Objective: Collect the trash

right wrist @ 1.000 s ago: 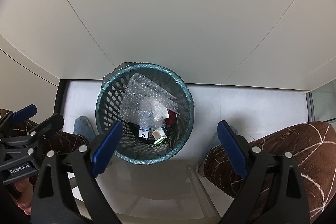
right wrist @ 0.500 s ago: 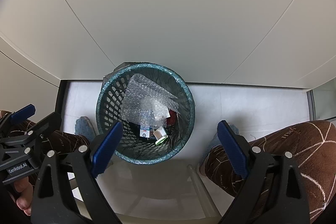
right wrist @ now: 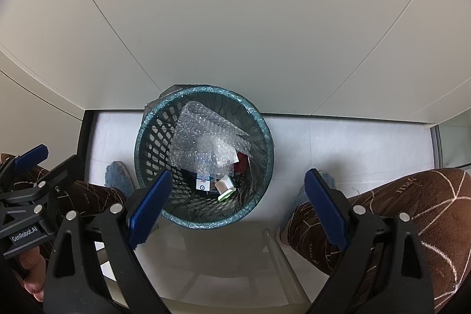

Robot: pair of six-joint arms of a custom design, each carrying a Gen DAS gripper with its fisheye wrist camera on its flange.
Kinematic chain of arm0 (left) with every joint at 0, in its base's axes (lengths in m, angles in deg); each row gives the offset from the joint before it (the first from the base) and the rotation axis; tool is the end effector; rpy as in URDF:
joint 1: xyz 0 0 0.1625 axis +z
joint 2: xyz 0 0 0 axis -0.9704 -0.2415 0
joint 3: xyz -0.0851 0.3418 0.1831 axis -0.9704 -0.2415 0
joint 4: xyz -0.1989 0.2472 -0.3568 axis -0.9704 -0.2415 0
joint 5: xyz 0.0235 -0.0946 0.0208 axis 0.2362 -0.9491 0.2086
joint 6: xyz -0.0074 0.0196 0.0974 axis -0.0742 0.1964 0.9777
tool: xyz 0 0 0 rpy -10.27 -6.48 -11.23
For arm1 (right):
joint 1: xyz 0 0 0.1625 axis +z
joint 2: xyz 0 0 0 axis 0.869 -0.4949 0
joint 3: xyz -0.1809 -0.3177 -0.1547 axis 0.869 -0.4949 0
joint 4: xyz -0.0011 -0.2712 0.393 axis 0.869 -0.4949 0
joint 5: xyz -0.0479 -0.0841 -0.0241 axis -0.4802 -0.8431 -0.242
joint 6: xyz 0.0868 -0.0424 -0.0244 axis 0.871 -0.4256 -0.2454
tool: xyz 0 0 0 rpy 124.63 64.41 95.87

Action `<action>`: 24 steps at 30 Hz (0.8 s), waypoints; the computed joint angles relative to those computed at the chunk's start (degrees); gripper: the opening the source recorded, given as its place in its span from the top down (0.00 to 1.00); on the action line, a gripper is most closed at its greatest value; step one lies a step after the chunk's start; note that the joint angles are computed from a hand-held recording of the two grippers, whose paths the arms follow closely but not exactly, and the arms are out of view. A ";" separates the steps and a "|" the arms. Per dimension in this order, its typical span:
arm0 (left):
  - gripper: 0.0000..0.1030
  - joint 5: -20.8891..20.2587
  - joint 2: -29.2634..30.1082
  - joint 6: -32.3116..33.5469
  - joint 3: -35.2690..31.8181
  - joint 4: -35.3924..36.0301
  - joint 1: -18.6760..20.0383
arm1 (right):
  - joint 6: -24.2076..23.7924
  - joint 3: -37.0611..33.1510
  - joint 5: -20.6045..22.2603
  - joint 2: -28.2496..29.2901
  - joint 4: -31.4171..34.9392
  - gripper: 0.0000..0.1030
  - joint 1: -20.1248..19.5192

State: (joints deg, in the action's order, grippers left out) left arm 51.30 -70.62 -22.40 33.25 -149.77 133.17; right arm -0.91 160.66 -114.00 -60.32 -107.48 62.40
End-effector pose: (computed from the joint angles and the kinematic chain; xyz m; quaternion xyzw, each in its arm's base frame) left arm -0.0838 -0.5217 0.3781 -0.1018 0.8897 -0.2595 0.3617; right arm 0.4650 -0.5919 0.0115 0.2359 -0.9121 0.0567 0.3303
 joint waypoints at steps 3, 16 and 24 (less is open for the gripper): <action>0.06 0.22 -0.05 0.41 0.04 0.14 -0.13 | 0.10 -0.06 0.07 0.09 0.25 0.15 0.01; 0.06 0.16 0.46 0.42 -0.56 1.06 0.13 | 0.25 0.02 0.14 -0.07 0.61 0.15 0.01; 0.06 -0.02 0.61 -0.46 -0.78 1.91 0.32 | 0.19 -0.03 0.20 -0.06 0.70 0.15 -0.03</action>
State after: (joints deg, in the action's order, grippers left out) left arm 51.28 -70.00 -22.86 32.47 -147.87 133.49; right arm -0.72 160.62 -113.81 -60.37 -106.78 62.36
